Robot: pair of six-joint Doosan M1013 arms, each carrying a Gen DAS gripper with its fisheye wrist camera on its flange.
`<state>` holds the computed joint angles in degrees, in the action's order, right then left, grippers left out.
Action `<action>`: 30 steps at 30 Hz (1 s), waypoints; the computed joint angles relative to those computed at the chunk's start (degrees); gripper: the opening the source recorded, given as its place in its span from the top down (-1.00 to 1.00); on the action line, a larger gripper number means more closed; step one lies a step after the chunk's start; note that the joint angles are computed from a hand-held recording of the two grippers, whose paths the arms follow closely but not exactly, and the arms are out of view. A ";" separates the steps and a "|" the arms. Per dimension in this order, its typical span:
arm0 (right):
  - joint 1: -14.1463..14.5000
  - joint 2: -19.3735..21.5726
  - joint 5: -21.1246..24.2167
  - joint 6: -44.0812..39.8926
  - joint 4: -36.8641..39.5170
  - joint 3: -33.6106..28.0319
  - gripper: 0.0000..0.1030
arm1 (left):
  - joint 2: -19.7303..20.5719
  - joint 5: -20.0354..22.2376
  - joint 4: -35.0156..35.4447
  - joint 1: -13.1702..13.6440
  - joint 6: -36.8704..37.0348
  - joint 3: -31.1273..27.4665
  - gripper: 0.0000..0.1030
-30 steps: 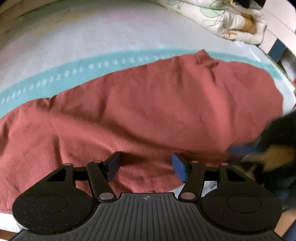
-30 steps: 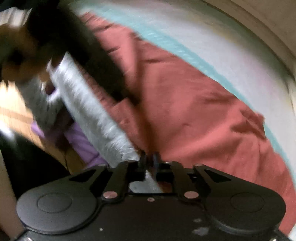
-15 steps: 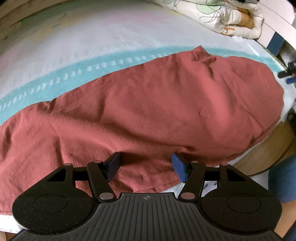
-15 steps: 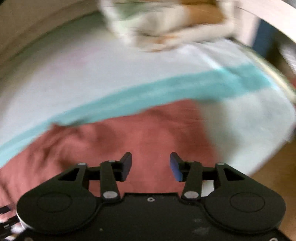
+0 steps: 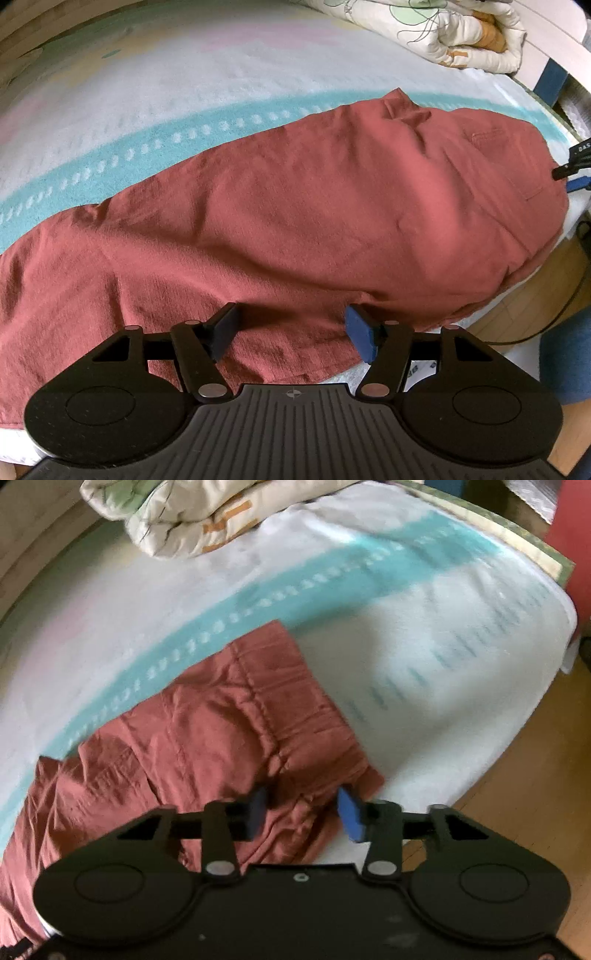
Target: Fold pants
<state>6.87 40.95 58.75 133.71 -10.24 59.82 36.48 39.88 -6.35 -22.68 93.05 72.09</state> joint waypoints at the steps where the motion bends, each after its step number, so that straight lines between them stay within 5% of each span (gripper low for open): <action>1: 0.33 0.31 0.78 -0.71 -1.11 -0.49 0.43 | 0.02 0.02 0.16 -0.03 -0.07 -0.02 -0.22; 2: 0.50 0.51 0.85 -1.78 -1.11 -0.93 0.61 | 0.04 0.07 0.26 -0.06 -0.05 -0.06 -0.23; 8: 2.88 1.68 3.75 -2.58 -11.84 -3.56 0.81 | -0.10 -0.12 -0.78 0.06 0.86 0.19 -0.23; 11: 1.42 3.08 7.63 -1.67 -7.59 -4.72 0.81 | -0.05 0.05 -0.64 0.03 1.09 0.05 -0.23; 14: 1.84 3.17 8.12 -3.69 -8.48 -5.27 0.69 | -0.08 0.11 -1.56 0.23 0.99 0.08 -0.23; 16: 2.59 3.33 9.05 -4.33 -10.87 -6.25 0.43 | -0.22 0.32 -2.72 0.51 0.95 0.11 -0.23; 17: 3.11 3.15 8.86 -3.99 -13.09 -6.35 0.11 | -0.36 0.21 -3.45 0.69 0.81 0.26 -0.22; 18: 3.58 2.90 8.48 -3.67 -15.09 -6.38 0.06 | -0.61 -0.11 -3.98 0.85 0.17 0.55 -0.22; 23: 6.21 2.31 3.77 -8.01 -20.20 -8.19 0.06 | -1.85 -3.27 -0.92 1.33 -6.03 1.95 -0.22; 27: 7.37 3.51 -3.22 -16.03 -9.88 -11.72 0.06 | -2.51 -4.57 2.56 2.11 -11.65 2.55 -0.22; 30: 8.53 6.56 -4.03 -23.31 -1.68 -16.74 0.06 | -2.98 -4.49 5.09 2.98 -16.89 3.46 -0.22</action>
